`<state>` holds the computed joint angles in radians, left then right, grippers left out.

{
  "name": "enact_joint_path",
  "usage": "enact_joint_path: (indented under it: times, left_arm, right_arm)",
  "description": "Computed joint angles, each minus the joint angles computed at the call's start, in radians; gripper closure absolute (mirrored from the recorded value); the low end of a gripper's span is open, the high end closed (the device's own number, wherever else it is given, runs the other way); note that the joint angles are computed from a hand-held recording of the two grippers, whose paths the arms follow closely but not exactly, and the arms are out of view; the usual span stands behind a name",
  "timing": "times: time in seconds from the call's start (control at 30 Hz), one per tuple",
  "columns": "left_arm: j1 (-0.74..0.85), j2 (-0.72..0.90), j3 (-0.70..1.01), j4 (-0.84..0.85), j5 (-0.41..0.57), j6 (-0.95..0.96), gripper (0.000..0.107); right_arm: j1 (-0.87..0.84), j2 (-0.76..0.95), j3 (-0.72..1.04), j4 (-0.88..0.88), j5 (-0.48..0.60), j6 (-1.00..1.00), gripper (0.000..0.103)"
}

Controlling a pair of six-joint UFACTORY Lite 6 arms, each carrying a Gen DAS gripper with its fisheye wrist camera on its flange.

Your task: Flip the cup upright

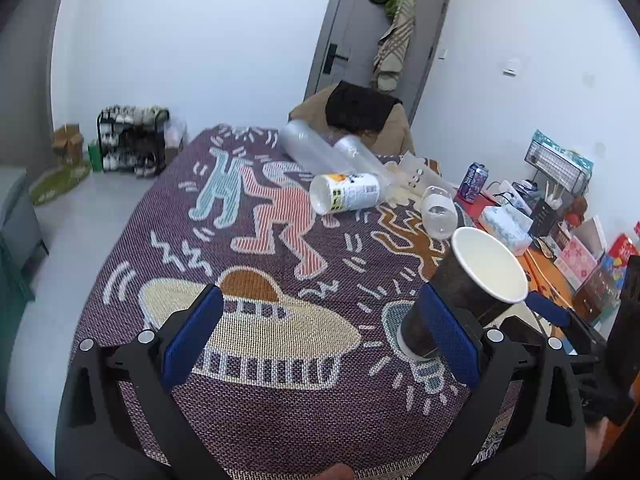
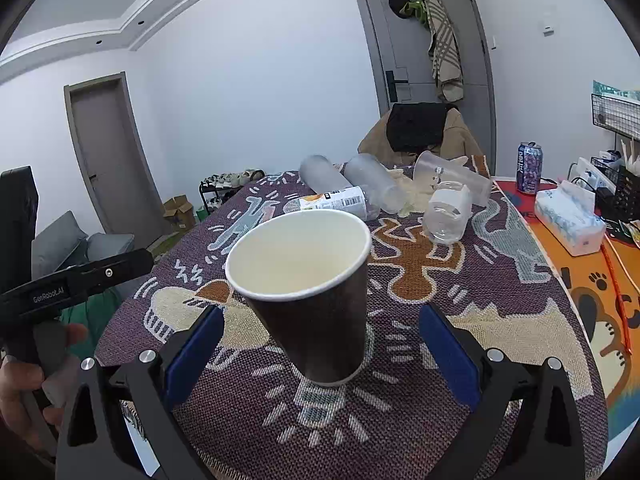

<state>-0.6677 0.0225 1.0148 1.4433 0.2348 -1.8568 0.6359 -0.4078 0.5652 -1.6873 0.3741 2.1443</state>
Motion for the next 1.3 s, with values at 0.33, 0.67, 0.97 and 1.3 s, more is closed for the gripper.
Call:
enact_joint_path:
  times: [0.33,0.67,0.97,1.3]
  left_arm:
    - [-0.145,-0.105,-0.054,0.102,0.209,-0.035,0.010]
    - [-0.224,-0.203,-0.112,0.071,0.285,0.026,0.010]
    - [-0.255,-0.230,-0.128,0.040,0.324,0.054,0.010]
    - [-0.250,-0.232,-0.134,0.033,0.325,0.050,0.010]
  right_arm:
    - [0.099,-0.218,-0.084,0.289,0.087,-0.240,0.008]
    - [0.172,-0.346,-0.121,0.451,0.176,-0.360,0.007]
    - [0.245,-0.399,-0.133,0.489,0.254,-0.387,0.008]
    - [0.233,-0.384,-0.133,0.489,0.240,-0.383,0.008]
